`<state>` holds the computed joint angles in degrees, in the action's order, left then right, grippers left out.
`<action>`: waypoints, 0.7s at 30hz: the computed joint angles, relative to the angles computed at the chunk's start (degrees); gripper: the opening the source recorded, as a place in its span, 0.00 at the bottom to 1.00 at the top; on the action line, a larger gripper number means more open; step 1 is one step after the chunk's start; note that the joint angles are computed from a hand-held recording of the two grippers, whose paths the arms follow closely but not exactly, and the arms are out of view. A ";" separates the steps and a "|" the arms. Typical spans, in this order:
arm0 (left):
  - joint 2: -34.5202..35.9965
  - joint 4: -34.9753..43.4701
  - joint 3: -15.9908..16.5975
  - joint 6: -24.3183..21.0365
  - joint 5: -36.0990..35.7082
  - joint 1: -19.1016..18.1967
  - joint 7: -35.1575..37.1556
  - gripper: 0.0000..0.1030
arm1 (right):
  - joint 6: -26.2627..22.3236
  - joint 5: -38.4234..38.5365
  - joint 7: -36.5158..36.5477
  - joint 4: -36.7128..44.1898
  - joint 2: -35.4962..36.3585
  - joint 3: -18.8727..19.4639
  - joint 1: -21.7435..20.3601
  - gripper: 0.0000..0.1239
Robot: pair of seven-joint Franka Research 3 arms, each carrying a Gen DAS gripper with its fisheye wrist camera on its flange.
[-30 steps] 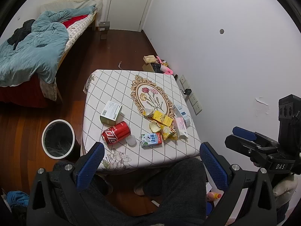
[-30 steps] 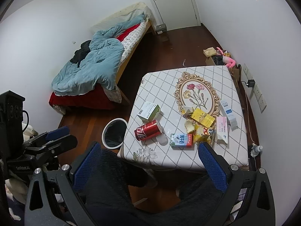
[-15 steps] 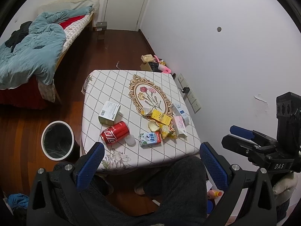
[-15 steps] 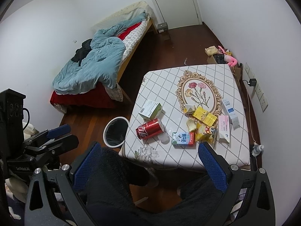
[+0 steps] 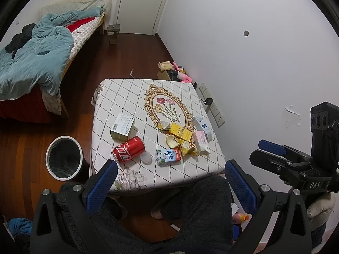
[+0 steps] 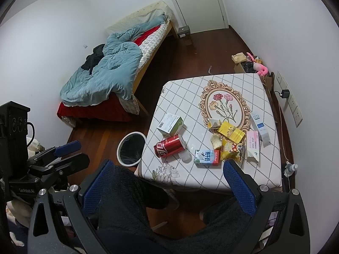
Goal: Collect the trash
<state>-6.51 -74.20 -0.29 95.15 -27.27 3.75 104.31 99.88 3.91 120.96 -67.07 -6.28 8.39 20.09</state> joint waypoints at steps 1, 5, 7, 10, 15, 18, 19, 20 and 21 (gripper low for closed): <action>0.01 0.02 0.00 -0.08 0.01 0.01 -0.01 1.00 | 0.00 0.00 0.00 0.00 0.00 0.00 0.00 0.83; -0.17 -0.23 0.08 -0.15 -0.20 0.03 0.10 1.00 | -0.06 0.00 -0.12 0.08 0.04 -0.02 0.03 0.83; -0.17 -0.23 0.09 -0.18 -0.24 0.00 0.06 1.00 | -0.01 0.01 -0.06 0.04 0.03 -0.03 0.03 0.83; -0.08 -0.11 0.10 -0.39 -0.33 0.00 -0.01 1.00 | 0.01 0.00 0.04 0.10 0.05 -0.02 0.03 0.83; -0.21 -0.32 0.11 -0.27 -0.56 0.04 0.17 1.00 | -0.11 -0.17 0.16 0.24 0.11 0.04 0.10 0.83; -0.20 -0.40 0.27 -0.28 -0.80 0.07 0.41 1.00 | -0.04 -0.18 0.19 0.16 0.05 0.03 0.10 0.83; -0.19 -0.39 0.29 -0.30 -0.84 0.09 0.49 1.00 | 0.09 -0.10 0.20 0.05 -0.01 0.01 0.09 0.83; 0.05 -0.03 0.45 -0.64 -1.10 0.18 0.54 1.00 | -0.04 -0.14 0.18 0.19 0.06 0.03 0.10 0.83; 0.21 0.21 0.51 -0.87 -1.30 0.28 0.58 1.00 | -0.09 -0.12 0.11 0.23 0.09 0.02 0.10 0.83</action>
<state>-6.30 -74.00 0.22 94.27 -28.57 4.03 104.88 99.78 3.79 121.07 -66.83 -6.20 8.41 20.19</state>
